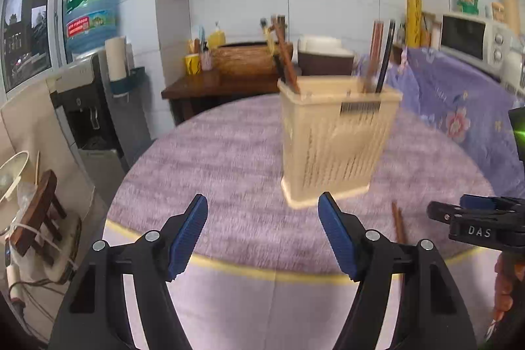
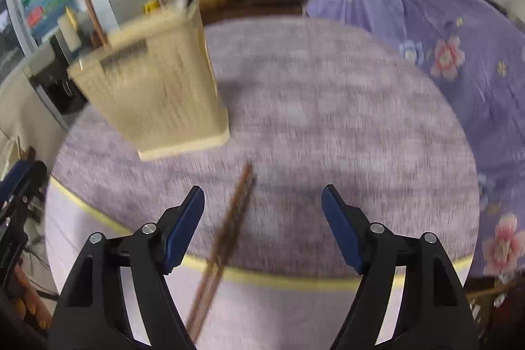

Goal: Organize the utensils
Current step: 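Grasp a brown chopstick with the left tool while the right tool grasps another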

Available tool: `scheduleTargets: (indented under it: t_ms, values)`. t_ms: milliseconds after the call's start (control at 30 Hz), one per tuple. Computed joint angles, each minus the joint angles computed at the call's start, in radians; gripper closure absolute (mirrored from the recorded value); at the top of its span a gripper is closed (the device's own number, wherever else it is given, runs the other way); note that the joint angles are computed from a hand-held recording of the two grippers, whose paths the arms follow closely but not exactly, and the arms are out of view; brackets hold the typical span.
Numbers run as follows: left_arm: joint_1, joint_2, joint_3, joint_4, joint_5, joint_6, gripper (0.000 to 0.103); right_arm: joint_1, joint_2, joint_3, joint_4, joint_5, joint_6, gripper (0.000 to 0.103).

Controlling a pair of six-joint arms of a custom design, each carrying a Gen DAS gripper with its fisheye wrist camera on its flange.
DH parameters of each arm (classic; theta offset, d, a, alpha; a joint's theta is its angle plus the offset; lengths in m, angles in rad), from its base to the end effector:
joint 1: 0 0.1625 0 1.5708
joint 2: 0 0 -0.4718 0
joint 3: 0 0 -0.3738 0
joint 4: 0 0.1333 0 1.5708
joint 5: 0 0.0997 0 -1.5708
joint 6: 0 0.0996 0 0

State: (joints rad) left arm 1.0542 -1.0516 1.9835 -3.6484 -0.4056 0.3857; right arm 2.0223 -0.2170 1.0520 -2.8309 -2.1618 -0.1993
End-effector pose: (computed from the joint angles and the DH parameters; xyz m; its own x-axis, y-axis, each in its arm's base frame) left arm -0.0682 -0.5753 0.3467 -0.6243 -0.3589 -0.6938 0.4733 0.5328 -0.7015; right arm 0.4350 -0.7188 -0.0472 -0.7520 -0.3147 0.5792 -0.5574 0.7727 -0.3038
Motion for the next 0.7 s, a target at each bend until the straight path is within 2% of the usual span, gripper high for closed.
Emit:
scheduleTargets:
  t_ms: [100, 233, 333, 433, 600, 700]
  values:
    - [0.011, -0.024, 0.05, 0.063, -0.009, -0.098, 0.034, -0.007, -0.01, 0.064, 0.031, -0.027, 0.044, 0.029]
    - [0.009, -0.04, 0.088, 0.076, -0.034, -0.136, 0.034, -0.006, -0.003, 0.08, 0.077, -0.053, 0.081, 0.029]
    - [0.005, -0.05, 0.108, 0.069, -0.056, -0.142, 0.034, 0.004, 0.009, 0.091, 0.034, -0.095, 0.054, 0.029]
    - [0.006, -0.059, 0.116, 0.079, -0.081, -0.155, 0.034, 0.006, 0.002, 0.093, 0.072, -0.082, 0.075, 0.029]
    - [0.014, -0.06, 0.122, 0.09, -0.099, -0.159, 0.034, 0.02, 0.037, 0.042, 0.096, -0.127, 0.054, 0.028]
    - [0.016, -0.063, 0.13, 0.099, -0.098, -0.169, 0.034, 0.016, 0.029, 0.048, 0.107, -0.116, 0.049, 0.029]
